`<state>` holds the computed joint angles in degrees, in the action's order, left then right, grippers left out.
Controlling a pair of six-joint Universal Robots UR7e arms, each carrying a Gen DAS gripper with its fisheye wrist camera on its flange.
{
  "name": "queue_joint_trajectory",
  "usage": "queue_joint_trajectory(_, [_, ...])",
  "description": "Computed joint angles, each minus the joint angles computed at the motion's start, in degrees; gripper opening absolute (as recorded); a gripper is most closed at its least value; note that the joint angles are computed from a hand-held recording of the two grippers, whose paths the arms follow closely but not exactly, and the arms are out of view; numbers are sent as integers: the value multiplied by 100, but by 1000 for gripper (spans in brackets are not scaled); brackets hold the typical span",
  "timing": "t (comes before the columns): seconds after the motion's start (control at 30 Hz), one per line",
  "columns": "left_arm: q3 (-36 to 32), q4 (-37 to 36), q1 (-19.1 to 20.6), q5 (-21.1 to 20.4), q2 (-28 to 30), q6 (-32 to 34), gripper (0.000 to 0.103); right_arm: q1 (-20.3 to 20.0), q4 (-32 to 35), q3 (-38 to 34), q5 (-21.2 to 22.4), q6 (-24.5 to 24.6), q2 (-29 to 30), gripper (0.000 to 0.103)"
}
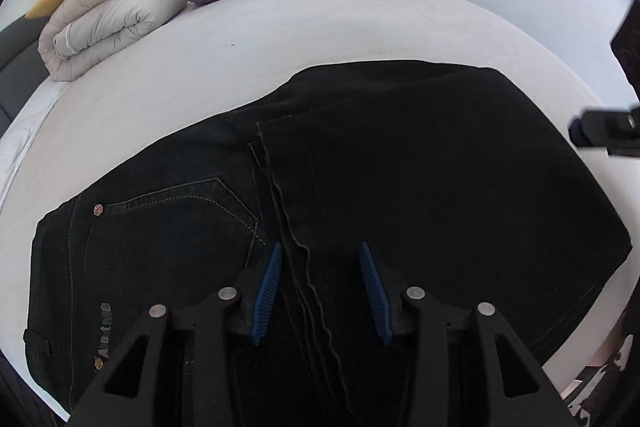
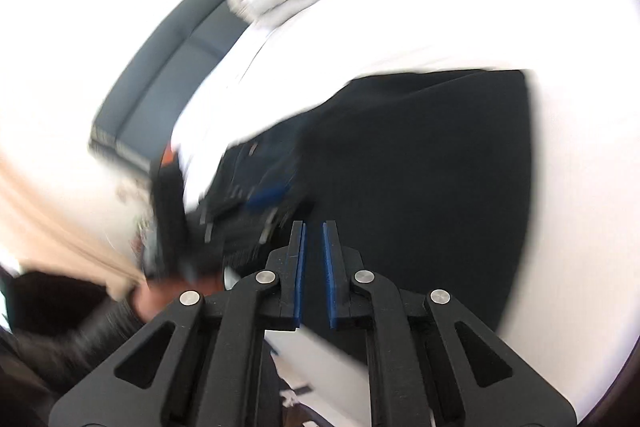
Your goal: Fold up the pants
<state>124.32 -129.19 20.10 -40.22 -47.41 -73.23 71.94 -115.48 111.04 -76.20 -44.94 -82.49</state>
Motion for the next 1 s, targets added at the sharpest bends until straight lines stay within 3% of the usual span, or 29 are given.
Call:
queue_joint_trajectory(0.07, [-5,93,0,17,37,-99,44,-6,17,-516,7,440,412,8])
queue_joint_trajectory(0.2, [-4,195,-37,96,138,-181,44,-78,526,-1605,421,1329,1171,8])
queue_joint_trajectory(0.27, [-34,268,-40,88,171,-248,44,-142,631,-1949,217,1597,1502,8])
queue_joint_trajectory(0.33, [-104,356,-35,85,197,-253,44,-245,585,-1974,53,1564,1689,4])
queue_joint_trajectory(0.5, [-141,427,-56,106,221,-308,44,-404,643,-1361,-50,1048,1289,4])
queue_joint_trajectory(0.63, [-129,474,-90,108,225,-396,44,-600,784,-550,-184,648,524,4])
queue_joint_trajectory(0.83, [-123,505,-97,134,208,-436,44,-775,848,254,-469,441,-341,3])
queue_joint_trajectory(1.0, [63,207,-149,207,116,-622,44,-736,341,621,-563,486,-496,0])
